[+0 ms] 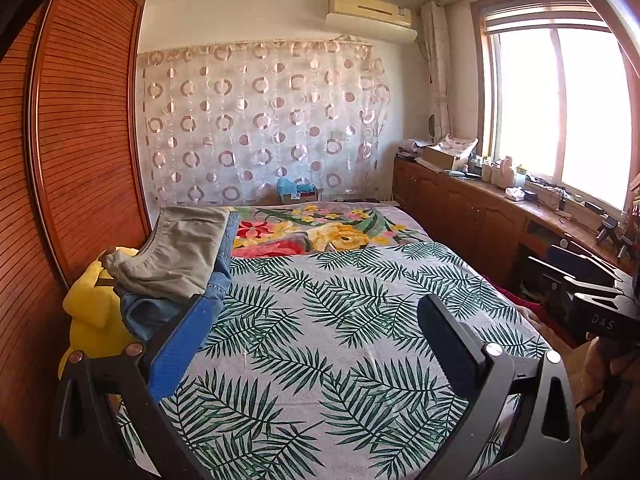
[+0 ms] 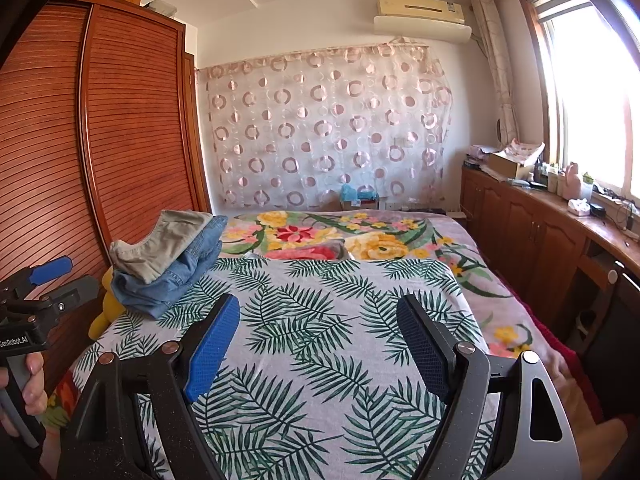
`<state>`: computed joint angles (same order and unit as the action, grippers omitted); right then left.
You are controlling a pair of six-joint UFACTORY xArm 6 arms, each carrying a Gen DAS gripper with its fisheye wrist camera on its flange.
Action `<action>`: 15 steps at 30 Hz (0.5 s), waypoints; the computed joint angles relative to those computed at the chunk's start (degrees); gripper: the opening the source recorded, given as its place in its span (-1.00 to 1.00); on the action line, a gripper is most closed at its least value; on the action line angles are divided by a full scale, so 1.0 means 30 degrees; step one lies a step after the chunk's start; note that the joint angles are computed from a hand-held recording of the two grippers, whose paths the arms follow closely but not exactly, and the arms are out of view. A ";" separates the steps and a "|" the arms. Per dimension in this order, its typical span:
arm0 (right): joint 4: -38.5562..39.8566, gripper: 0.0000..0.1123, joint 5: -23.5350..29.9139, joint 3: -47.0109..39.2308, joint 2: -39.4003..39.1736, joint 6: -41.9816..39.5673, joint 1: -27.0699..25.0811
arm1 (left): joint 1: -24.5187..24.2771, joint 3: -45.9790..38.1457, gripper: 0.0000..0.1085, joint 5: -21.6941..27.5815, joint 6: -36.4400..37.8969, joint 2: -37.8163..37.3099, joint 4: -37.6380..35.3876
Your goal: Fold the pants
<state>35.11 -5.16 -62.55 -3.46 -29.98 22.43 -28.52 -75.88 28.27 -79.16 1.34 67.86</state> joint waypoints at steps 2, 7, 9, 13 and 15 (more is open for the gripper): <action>0.0305 0.47 0.0028 -0.0051 0.0011 -0.0245 0.0043 | 0.0006 0.0003 0.89 0.0007 -0.0029 0.0002 0.0016; 0.0428 0.47 -0.0091 -0.0044 0.0054 -0.0392 0.0074 | -0.0014 0.0030 0.89 0.0022 -0.0045 0.0003 0.0015; 0.0405 0.47 -0.0116 -0.0034 0.0078 -0.0337 0.0067 | -0.0019 -0.0067 0.89 0.0046 0.0010 0.0068 -0.0053; 0.0388 0.47 -0.0184 0.0037 0.0079 -0.0304 0.0056 | -0.0008 -0.0130 0.89 0.0077 0.0081 0.0123 -0.0109; 0.0482 0.47 -0.0218 0.0089 0.0038 -0.0355 0.0078 | 0.0000 -0.0143 0.89 0.0122 0.0115 0.0114 -0.0131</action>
<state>36.56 -5.82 -62.28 -3.34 -31.05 22.66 -28.52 -76.31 28.63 -78.81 1.68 67.47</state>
